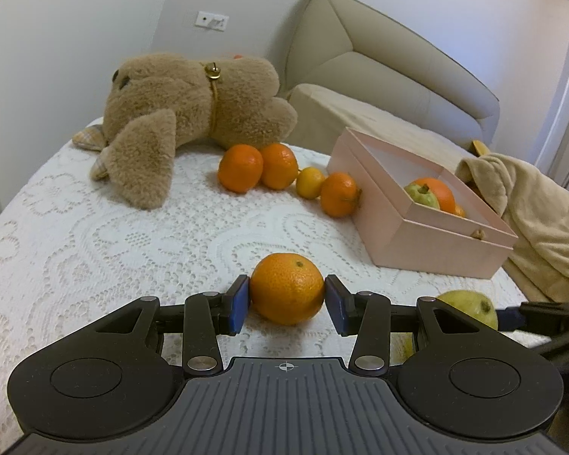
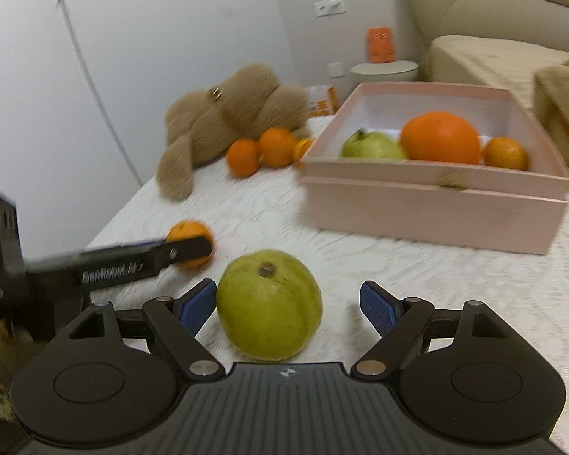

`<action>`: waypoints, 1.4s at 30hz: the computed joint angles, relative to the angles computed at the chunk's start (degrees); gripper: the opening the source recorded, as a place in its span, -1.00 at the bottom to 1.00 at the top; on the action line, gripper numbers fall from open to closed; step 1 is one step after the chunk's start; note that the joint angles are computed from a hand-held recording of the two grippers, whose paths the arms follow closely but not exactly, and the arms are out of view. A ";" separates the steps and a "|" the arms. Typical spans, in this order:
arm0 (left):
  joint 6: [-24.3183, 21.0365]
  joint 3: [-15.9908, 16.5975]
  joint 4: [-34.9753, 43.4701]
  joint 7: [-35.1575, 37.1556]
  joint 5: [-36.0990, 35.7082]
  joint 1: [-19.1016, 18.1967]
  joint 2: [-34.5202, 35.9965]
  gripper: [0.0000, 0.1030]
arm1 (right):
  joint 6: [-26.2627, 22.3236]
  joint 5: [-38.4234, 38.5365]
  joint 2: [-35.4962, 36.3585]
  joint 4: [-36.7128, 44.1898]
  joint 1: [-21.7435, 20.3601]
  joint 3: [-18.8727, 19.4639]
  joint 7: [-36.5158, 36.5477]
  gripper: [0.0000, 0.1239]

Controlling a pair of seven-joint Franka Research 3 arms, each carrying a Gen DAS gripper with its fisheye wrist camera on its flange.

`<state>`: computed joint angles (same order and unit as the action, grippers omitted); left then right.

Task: Organize fruits

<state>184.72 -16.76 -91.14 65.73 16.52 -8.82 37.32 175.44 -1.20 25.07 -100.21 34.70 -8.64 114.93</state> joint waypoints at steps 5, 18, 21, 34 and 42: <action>0.02 -0.31 0.00 0.03 0.07 0.25 0.06 -0.06 | -0.46 -3.28 0.18 -0.22 3.63 -3.82 1.62 0.34; -0.06 -0.42 0.09 0.08 0.14 0.34 0.16 -0.06 | -3.32 -10.27 2.32 2.47 6.34 -7.14 5.48 0.34; -0.08 -0.51 0.08 0.11 0.11 0.42 0.19 -0.06 | -2.48 -11.29 2.43 2.67 5.60 -6.54 5.90 0.30; -0.03 -1.60 0.16 0.37 -0.04 1.26 0.50 -0.06 | -3.41 -9.51 2.81 3.61 3.81 -4.43 4.21 0.29; -0.28 -2.60 0.11 0.52 -0.36 2.09 0.57 -0.06 | -10.32 -9.67 3.23 6.72 1.63 -1.13 5.33 0.66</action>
